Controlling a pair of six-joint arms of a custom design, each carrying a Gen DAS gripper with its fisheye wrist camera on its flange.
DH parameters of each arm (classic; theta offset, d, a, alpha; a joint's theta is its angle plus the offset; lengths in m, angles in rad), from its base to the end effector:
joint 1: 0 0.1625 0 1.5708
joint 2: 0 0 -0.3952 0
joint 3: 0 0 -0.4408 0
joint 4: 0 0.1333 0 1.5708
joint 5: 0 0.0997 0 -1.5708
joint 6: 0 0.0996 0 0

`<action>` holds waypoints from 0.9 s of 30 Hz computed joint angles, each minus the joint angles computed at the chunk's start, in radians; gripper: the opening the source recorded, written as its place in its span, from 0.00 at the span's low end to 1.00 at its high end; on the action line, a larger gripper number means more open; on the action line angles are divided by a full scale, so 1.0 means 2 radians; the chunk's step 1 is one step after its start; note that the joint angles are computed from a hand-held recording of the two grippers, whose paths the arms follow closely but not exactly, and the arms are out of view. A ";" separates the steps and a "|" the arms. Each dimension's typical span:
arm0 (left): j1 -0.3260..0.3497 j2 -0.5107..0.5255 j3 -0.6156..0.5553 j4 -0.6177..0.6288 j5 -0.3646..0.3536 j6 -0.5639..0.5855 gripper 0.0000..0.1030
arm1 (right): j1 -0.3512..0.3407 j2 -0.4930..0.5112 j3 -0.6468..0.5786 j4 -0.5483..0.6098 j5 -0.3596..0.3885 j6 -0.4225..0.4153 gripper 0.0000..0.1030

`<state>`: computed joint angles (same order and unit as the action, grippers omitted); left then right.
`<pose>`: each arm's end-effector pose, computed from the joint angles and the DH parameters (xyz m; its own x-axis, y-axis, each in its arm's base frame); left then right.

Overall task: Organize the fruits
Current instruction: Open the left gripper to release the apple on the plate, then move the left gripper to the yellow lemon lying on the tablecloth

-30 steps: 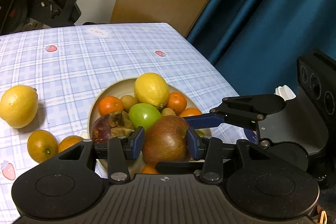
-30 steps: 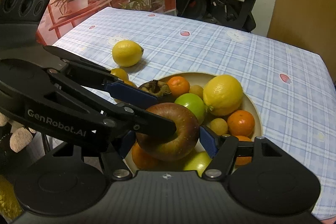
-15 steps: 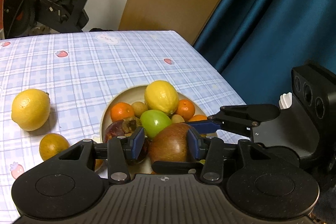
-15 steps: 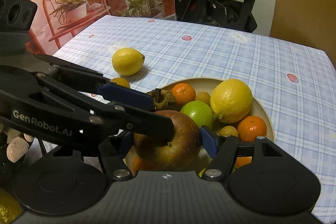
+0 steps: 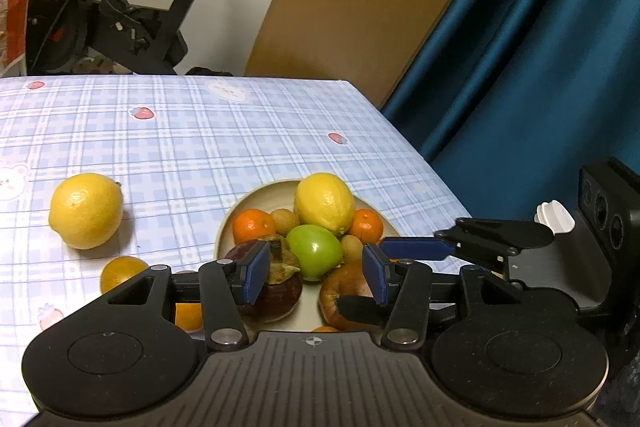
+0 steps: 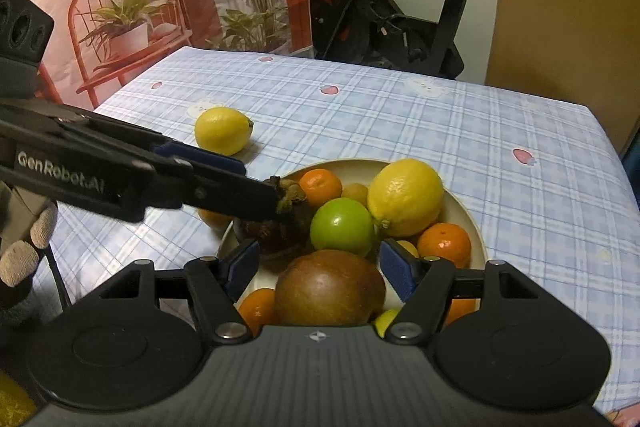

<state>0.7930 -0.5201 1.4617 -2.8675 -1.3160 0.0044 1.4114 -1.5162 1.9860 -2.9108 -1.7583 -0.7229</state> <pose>-0.3989 -0.6308 -0.0532 -0.7480 0.6196 -0.2378 0.6612 0.6653 -0.3466 0.0254 -0.5649 0.3707 -0.7781 -0.1986 0.5959 -0.5500 0.6735 -0.4938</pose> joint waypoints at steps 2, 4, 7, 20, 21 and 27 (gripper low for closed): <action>0.000 -0.001 0.002 -0.007 0.006 0.000 0.52 | -0.002 -0.003 0.004 -0.007 0.002 0.003 0.67; 0.000 -0.006 0.008 -0.017 0.013 0.003 0.52 | -0.003 -0.006 0.009 -0.018 0.006 0.003 0.67; 0.001 -0.015 0.016 -0.030 0.025 0.010 0.52 | -0.002 -0.011 0.020 -0.041 0.012 0.001 0.67; 0.015 -0.066 0.038 -0.044 0.107 0.039 0.52 | 0.009 0.006 0.023 -0.075 0.039 -0.013 0.64; 0.016 -0.069 0.038 -0.042 0.111 0.041 0.52 | 0.011 0.010 0.021 -0.076 0.040 -0.014 0.64; 0.022 -0.082 0.026 -0.032 0.126 0.063 0.52 | 0.024 0.034 -0.001 -0.068 0.046 -0.021 0.63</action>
<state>0.8380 -0.6847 1.5145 -2.9306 -1.0645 0.1306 1.4587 -1.4487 1.9840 -3.0475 -1.6667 -0.7647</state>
